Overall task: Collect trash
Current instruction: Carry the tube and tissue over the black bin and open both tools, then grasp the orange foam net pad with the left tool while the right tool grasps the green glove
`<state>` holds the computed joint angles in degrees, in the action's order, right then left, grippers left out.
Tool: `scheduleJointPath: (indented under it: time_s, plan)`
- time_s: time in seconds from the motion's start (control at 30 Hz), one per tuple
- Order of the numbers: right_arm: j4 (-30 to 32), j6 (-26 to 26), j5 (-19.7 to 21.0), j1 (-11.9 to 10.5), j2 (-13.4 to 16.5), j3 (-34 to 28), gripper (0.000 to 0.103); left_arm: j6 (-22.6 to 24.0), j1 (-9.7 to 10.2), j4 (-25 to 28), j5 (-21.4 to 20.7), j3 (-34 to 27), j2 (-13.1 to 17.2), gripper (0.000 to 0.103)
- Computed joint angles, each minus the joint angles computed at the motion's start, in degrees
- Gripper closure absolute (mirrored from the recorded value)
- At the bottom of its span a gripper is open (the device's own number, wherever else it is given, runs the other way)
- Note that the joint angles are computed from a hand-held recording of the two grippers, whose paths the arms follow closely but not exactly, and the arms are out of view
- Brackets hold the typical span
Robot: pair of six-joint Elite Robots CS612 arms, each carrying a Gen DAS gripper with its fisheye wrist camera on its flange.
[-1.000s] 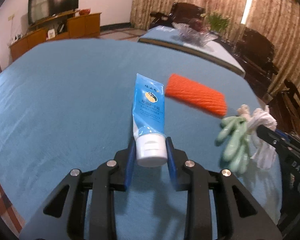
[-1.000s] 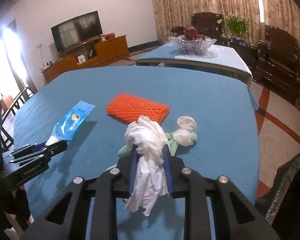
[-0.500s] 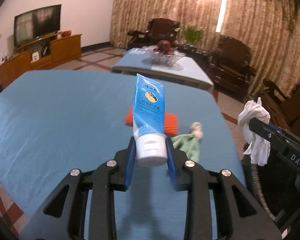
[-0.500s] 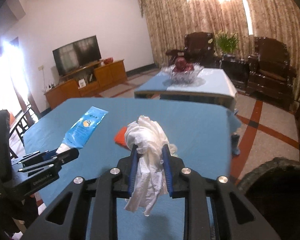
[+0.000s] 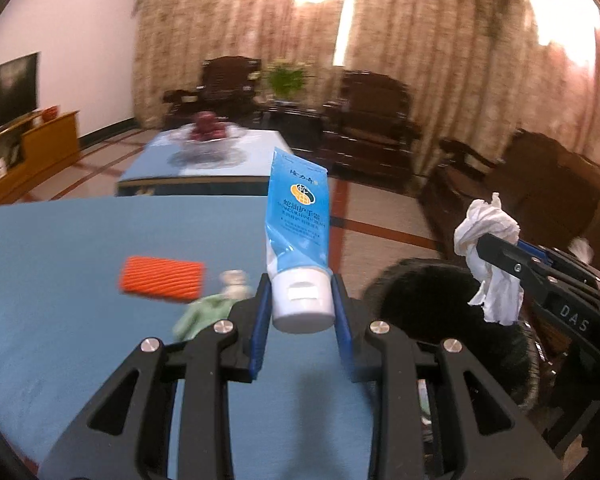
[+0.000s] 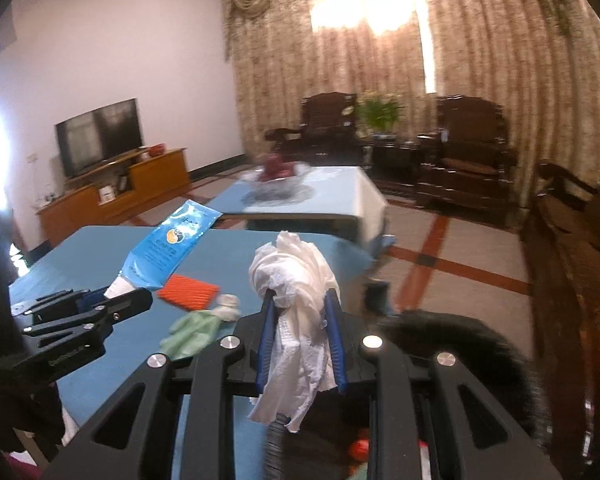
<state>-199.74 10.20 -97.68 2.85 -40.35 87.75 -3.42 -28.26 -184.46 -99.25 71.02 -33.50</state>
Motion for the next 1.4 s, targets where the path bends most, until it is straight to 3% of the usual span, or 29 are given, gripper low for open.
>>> scheduleJointPath:
  time_s: [0.3, 0.57, 0.67, 0.77, 0.9, 1.0, 1.17, 1.4]
  plan:
    - [-1.9, 3.9, -6.2, -2.5, -2.3, 6.5, 0.079, 4.2, -3.54, 3.1, -6.0, -2.3, 1.6, 0.075]
    - [1.3, 6.5, -8.2, -4.6, -1.7, 8.1, 0.078, 5.8, -5.38, 8.0, -7.3, -6.0, 4.3, 0.075]
    - [1.5, 7.1, -8.1, -4.9, -1.5, 8.5, 0.075, 6.8, -5.51, 9.2, -8.6, -6.7, 4.8, 0.075]
    - [2.3, 7.2, -10.0, -4.9, -1.1, 8.3, 0.062, 7.7, -5.26, 10.8, -10.7, -7.5, 5.1, 0.073]
    - [2.0, 7.8, -13.3, -4.3, -1.0, 8.7, 0.034, 6.4, -4.92, 8.9, -11.0, -7.2, 5.1, 0.045]
    - [1.4, 8.1, -16.1, -3.7, -1.0, 8.7, 0.008, 6.2, -4.61, 7.2, -10.4, -6.9, 4.9, 0.037]
    - [0.6, 8.0, -16.4, -2.8, -1.3, 8.1, 0.006, 5.9, -3.72, 2.7, -7.5, -4.9, 3.7, 0.021]
    - [0.3, 6.4, -14.1, -0.9, -0.5, 5.0, 0.006, 3.2, -1.14, -0.9, -2.1, -1.5, 1.7, 0.016]
